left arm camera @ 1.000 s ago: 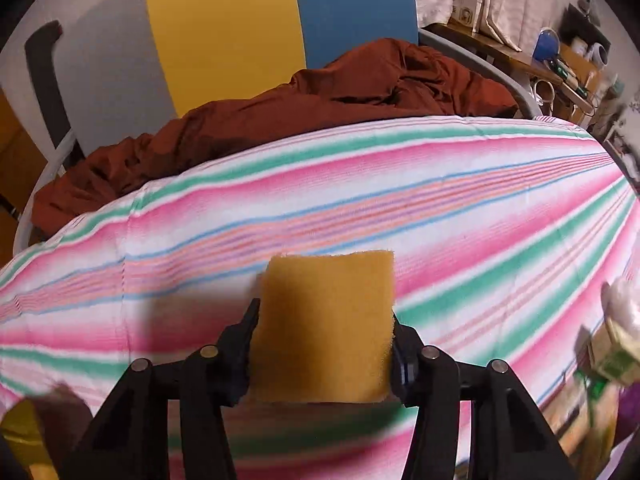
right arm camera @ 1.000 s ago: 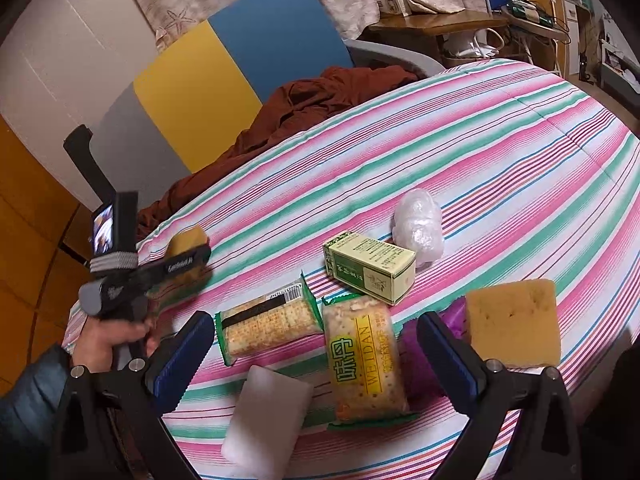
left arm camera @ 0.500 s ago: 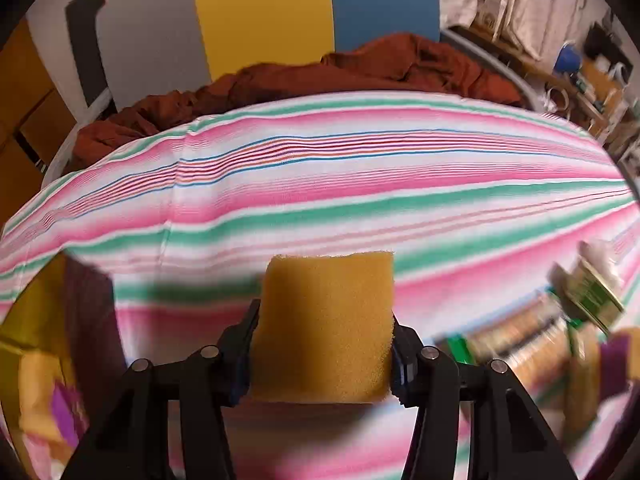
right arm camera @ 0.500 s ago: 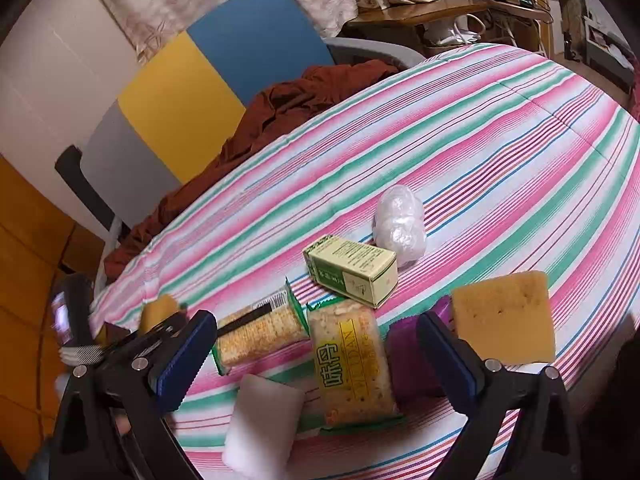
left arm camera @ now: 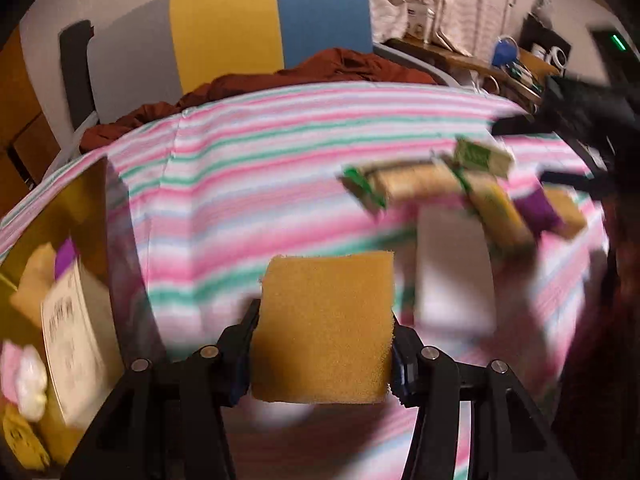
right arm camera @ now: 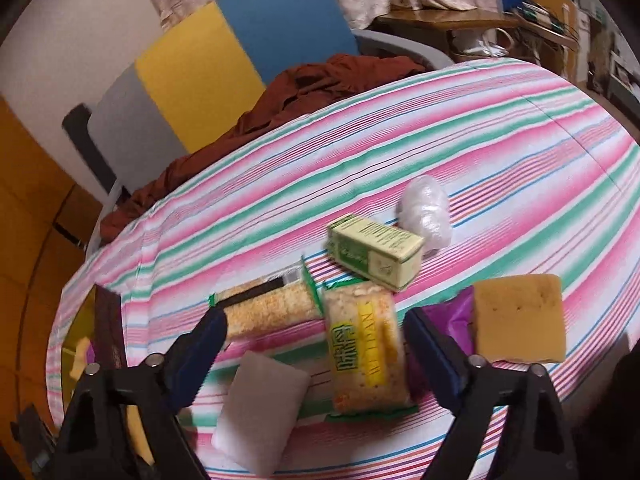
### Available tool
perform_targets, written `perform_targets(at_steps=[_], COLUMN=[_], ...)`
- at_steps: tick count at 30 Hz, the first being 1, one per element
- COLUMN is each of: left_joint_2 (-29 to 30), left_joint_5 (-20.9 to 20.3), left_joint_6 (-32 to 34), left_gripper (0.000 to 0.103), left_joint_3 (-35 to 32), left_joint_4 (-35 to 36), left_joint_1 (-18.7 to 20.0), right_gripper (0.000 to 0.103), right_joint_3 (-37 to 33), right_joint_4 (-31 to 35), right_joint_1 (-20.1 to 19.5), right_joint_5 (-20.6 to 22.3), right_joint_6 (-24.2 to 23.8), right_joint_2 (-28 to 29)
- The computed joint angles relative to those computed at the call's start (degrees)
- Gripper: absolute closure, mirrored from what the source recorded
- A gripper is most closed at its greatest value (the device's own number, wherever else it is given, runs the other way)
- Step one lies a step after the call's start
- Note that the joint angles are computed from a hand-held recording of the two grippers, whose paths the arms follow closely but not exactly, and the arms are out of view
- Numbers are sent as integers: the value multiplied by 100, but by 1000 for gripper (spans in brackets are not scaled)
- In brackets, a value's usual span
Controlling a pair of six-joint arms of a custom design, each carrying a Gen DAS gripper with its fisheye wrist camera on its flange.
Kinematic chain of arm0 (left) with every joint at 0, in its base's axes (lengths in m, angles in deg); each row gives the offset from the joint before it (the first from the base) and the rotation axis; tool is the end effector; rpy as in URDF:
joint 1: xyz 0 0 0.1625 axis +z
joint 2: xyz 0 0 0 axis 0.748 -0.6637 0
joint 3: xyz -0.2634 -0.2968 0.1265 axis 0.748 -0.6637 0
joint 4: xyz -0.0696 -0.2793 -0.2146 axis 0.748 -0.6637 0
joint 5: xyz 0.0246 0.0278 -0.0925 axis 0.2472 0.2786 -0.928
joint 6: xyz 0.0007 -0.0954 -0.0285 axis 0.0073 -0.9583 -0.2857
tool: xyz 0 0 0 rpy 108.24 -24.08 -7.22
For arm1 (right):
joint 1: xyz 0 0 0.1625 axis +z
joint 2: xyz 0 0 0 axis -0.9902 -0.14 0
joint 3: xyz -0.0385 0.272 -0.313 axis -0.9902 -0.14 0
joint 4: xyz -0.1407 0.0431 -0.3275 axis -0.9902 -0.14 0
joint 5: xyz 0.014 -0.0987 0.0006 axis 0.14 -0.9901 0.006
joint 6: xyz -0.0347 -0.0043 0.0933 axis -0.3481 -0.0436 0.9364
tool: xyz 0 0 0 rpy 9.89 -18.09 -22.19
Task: Organize objects
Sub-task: 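Grasp the white foam block with the right gripper while the left gripper holds the sponge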
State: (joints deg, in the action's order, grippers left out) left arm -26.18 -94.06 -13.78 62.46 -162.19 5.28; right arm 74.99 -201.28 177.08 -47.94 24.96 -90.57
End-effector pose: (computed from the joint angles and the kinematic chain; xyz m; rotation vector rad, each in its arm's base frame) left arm -0.1264 -0.5182 0.0843 0.5651 2.3276 -0.6194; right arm 0.1399 -0.5808 0.1298 -0.0069 -2.5582 0.8486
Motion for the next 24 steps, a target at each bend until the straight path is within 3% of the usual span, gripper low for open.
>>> perform_targets(at_steps=[4, 7, 10, 14, 17, 24], left_joint_2=[58, 60, 107, 188, 212, 343], left_joint_5=[-23, -116, -229, -283, -321, -327], left_joint_6=[268, 402, 493, 743, 834, 1092], left_gripper=[49, 49, 49, 49, 48, 47], left_joint_3=[444, 490, 496, 582, 642, 777], left_joint_4=[-569, -724, -951, -1358, -1560, -2113], left_joint_1=[-25, 3, 75, 98, 100, 67], right_gripper=[21, 21, 22, 23, 23, 27], right_joint_3=[42, 85, 121, 13, -81, -451], right_joint_4=[550, 920, 1006, 1219, 1228, 1111], right_joint_1=[0, 104, 231, 273, 262, 444], right_joint_5=[520, 526, 245, -289, -392, -1052], right_joint_6=[-132, -217, -153, 280, 402, 134], right_joint_2=[-49, 8, 155, 374, 483, 934])
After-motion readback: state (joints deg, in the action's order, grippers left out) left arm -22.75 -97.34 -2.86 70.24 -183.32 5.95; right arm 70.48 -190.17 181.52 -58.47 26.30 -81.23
